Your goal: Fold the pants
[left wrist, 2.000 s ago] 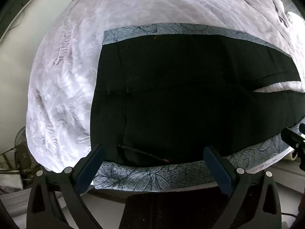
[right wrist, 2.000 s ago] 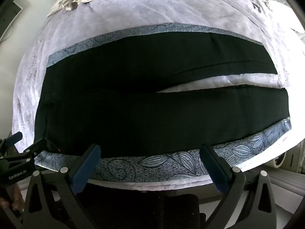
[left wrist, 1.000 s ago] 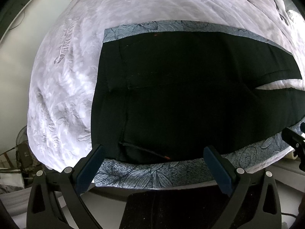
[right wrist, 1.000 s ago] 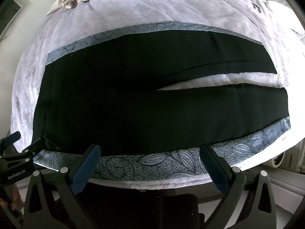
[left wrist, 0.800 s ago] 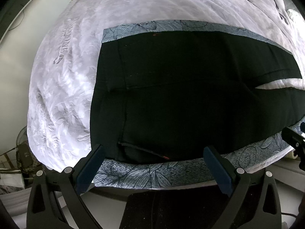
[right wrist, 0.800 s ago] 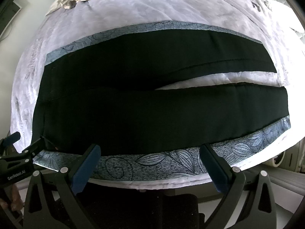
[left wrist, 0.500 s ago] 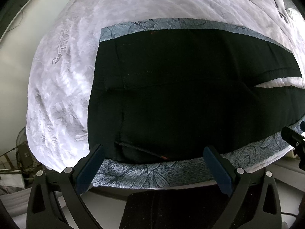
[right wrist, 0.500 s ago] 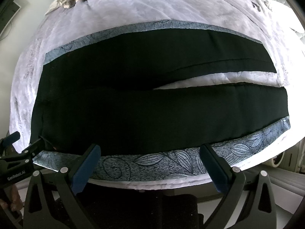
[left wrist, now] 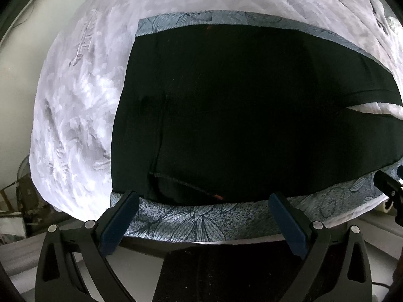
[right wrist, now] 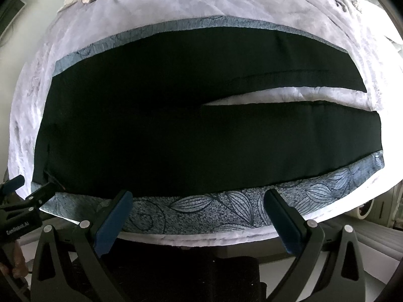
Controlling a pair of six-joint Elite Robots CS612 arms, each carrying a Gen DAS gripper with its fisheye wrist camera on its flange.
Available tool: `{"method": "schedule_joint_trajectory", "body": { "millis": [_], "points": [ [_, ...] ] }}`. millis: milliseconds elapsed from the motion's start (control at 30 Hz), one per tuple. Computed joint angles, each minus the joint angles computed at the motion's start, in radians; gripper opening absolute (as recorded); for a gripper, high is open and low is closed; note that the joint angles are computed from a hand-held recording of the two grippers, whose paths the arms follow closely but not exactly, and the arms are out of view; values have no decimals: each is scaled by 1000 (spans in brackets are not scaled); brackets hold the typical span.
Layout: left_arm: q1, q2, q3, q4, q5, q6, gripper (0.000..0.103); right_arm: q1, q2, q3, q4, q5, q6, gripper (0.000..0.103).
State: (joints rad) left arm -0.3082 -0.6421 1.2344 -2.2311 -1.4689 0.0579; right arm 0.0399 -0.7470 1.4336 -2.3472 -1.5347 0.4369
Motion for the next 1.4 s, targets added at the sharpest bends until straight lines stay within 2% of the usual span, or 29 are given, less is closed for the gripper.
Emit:
{"method": "schedule_joint_trajectory", "body": {
  "millis": [367,700,800,833,867,900,967,1067,1133,1267,1333,1400],
  "points": [
    [19,3,24,-34,-62,-25,103,1,15,5,-16,4,-8,103],
    [22,13,26,-32,-70,-39,103,-7,18,28,-54,40,6,103],
    [28,18,21,-38,-111,-41,103,-28,12,64,-145,122,20,103],
    [34,22,14,-33,-148,-42,103,-35,10,76,-173,149,26,103],
    [38,25,9,-26,-172,-42,103,-46,8,97,-225,200,41,103],
    [43,28,3,-18,-202,-40,103,-69,6,133,-317,293,79,103],
    [55,35,-9,-4,-277,-38,103,-92,8,172,-408,384,128,101],
    [68,46,-26,22,-355,-29,103,-131,21,239,-506,538,202,73],
    [75,54,-34,38,-388,-25,99,-140,33,260,-534,592,233,72],
    [85,62,-43,54,-421,-27,98,-155,61,305,-613,714,310,72],
    [87,63,-43,58,-428,-31,98,-151,72,310,-625,730,332,73],
    [87,60,-35,56,-431,-38,98,-150,102,299,-684,762,383,73]
  ]
}}
